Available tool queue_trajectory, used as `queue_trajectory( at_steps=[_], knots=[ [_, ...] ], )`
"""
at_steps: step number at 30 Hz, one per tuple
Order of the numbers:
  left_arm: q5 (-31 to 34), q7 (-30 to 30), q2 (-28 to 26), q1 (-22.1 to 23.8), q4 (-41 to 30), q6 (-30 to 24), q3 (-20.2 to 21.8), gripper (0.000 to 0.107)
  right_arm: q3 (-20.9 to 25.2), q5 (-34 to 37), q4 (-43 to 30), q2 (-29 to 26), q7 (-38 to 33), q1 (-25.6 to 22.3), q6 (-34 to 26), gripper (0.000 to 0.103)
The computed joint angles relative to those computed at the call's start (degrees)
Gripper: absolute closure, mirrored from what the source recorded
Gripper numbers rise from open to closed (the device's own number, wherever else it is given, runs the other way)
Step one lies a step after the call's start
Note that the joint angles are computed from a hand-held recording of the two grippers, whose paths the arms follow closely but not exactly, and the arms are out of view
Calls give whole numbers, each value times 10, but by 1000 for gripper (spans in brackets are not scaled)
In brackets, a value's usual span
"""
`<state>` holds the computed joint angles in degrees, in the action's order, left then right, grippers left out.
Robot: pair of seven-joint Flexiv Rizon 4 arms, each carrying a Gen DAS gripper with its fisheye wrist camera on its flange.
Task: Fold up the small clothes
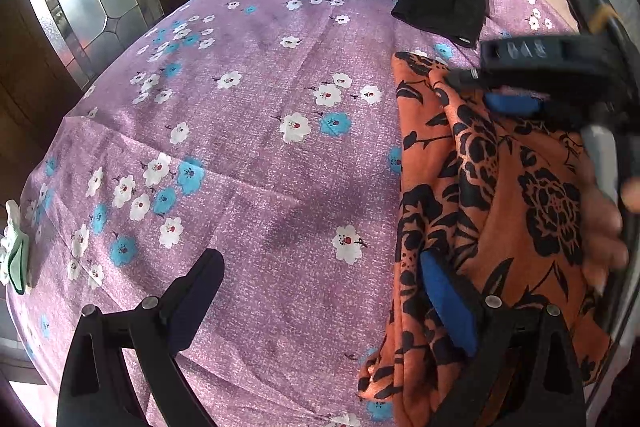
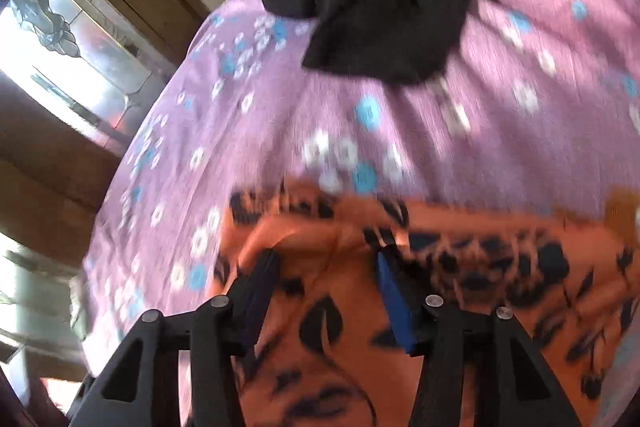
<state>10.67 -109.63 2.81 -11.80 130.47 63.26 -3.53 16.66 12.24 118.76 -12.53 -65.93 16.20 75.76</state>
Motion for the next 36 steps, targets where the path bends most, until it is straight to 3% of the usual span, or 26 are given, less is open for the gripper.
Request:
queue_trajectory(
  at_steps=[3,4,5,8,11,13,16,18,19,20,22,25,27,30,36],
  knots=[
    [-12,8,1,-1,2,-2,0,9,-17,-10,-1,3,48,6,5,56],
    [-10,7,2,-1,2,-3,0,9,-3,21,-4,9,34,-11,6,56],
    [-6,6,3,-1,1,-5,0,9,9,56,2,21,14,-26,27,56],
    [0,-2,6,-1,0,-9,-2,9,-11,61,57,72,44,-31,74,56],
    [21,-23,11,-1,-4,-17,-7,9,-19,145,79,118,-6,-52,59,54],
    [38,-38,13,-1,-7,-22,-11,9,-41,229,74,140,-78,-53,29,55],
    [59,-51,13,-1,-12,-26,-13,9,-74,322,53,128,-141,-49,-5,55],
    [57,-50,13,-2,-10,-23,-12,9,-79,359,42,104,-153,-58,-15,62],
    [56,-47,12,-2,-10,-21,-11,9,-75,359,42,84,-143,-62,3,68],
    [54,-43,11,-2,-9,-18,-10,9,-75,327,58,67,-119,-50,59,72],
    [57,-42,8,-1,-12,-18,-9,9,-78,257,81,39,-56,-33,129,71],
    [68,-48,4,0,-19,-23,-11,9,-47,276,72,39,-62,-65,130,71],
    [75,-55,4,-1,-23,-28,-11,9,-35,260,86,54,-50,-76,134,69],
    [88,-64,5,-3,-25,-29,-11,9,-5,309,100,97,-84,-99,138,67],
    [89,-64,12,-2,-16,-19,-9,9,10,280,196,232,-40,-62,132,66]
  ],
)
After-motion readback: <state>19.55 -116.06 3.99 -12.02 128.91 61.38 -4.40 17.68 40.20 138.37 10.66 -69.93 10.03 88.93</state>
